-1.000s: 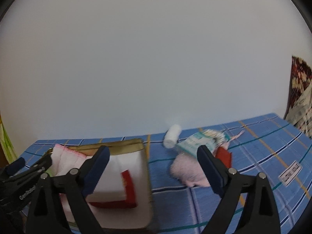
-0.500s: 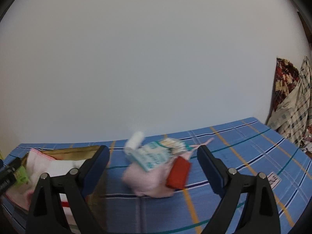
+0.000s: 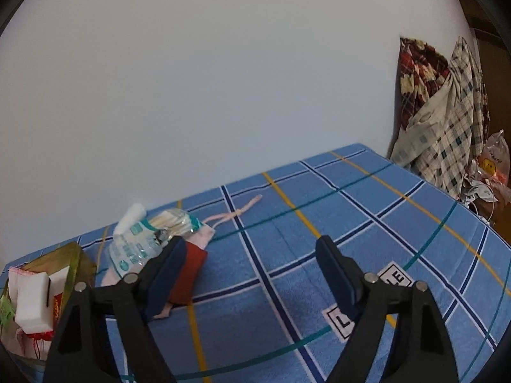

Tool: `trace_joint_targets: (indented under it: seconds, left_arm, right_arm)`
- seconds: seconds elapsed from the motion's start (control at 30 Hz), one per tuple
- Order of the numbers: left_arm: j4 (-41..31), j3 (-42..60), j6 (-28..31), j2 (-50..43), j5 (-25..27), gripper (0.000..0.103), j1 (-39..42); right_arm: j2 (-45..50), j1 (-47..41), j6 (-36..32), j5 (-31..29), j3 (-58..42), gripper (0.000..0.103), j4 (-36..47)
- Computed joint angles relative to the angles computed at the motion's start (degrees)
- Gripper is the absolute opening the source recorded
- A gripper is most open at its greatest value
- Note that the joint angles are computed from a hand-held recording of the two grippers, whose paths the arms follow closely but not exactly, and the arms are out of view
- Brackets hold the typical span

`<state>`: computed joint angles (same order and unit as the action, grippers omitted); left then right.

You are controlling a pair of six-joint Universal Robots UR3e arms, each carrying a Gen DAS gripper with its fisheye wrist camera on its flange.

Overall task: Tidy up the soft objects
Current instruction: 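Move both grippers toward the cotton-swab bag and red cloth beside the tray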

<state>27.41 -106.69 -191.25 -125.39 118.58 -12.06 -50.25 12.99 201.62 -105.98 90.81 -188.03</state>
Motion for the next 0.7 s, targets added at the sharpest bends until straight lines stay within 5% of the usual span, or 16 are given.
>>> trace_joint_targets:
  seconds: [0.27, 0.7]
  left_arm:
    - [-3.9, 0.4, -1.4, 1.0, -4.8, 0.084, -1.1]
    - [-2.9, 1.8, 0.5, -0.3, -3.9, 0.084, -2.0]
  right_arm:
    - [3.8, 0.8, -2.4, 5.7, -8.4, 0.075, 9.7]
    - [14.4, 0.6, -0.9, 12.8, -31.7, 0.059, 32.8]
